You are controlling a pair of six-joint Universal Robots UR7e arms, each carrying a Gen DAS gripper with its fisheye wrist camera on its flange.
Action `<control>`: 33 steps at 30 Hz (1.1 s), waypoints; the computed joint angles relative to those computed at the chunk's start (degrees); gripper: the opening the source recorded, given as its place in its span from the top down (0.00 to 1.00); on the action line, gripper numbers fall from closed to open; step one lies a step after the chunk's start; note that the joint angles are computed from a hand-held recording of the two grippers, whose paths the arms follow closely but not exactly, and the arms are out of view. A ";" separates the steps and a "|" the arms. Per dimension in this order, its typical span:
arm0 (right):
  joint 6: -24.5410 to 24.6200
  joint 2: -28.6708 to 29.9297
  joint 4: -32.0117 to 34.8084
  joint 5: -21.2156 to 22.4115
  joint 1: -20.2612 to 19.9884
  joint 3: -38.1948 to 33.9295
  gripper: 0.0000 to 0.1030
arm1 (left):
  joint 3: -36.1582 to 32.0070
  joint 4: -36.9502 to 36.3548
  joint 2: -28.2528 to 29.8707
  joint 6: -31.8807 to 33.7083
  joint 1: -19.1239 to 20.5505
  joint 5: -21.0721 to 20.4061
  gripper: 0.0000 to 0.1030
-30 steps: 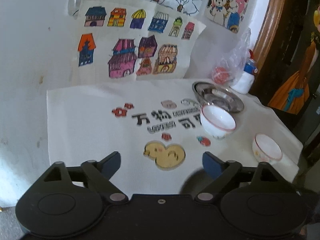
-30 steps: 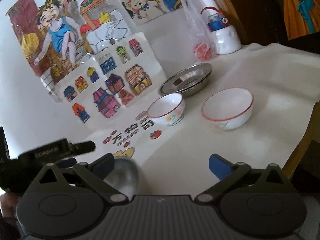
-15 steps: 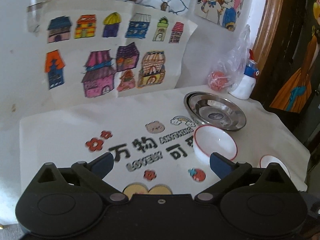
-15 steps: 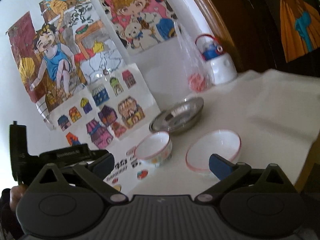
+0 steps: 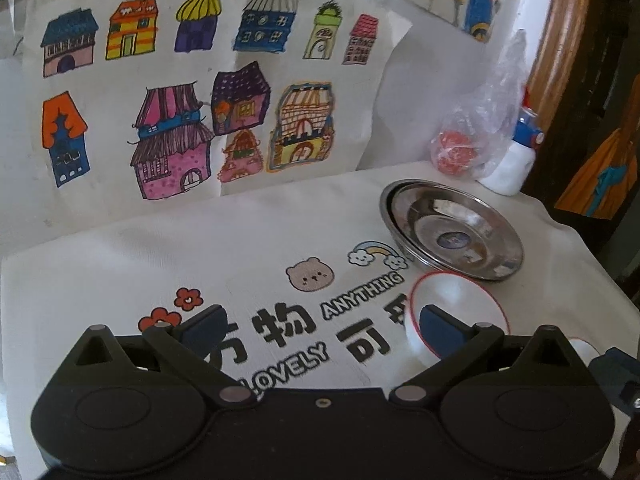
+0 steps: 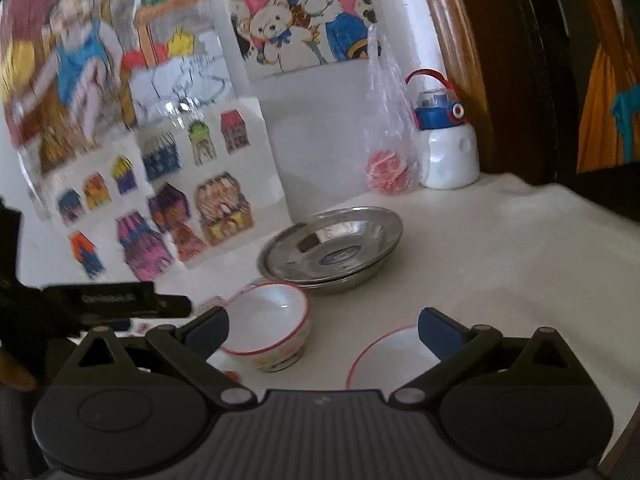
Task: Organize plates and bowls
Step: 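Move both grippers to the red-rimmed white bowl and close on its rim, then lift the white bowl with both grippers and carry it toward the steel bowl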
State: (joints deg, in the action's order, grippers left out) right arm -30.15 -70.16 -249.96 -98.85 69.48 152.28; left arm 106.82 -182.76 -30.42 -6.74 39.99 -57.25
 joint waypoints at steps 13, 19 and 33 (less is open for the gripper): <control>-6.95 5.46 5.13 -9.68 4.51 -9.00 0.12 | -4.80 3.44 2.66 0.06 1.94 -5.05 0.03; -7.31 5.53 8.41 -9.16 4.32 -9.77 0.26 | -6.28 6.56 3.01 0.61 2.52 -7.22 0.16; -4.04 4.14 14.28 -5.82 2.91 -9.57 0.54 | -8.55 12.08 3.74 3.15 3.08 -11.49 0.53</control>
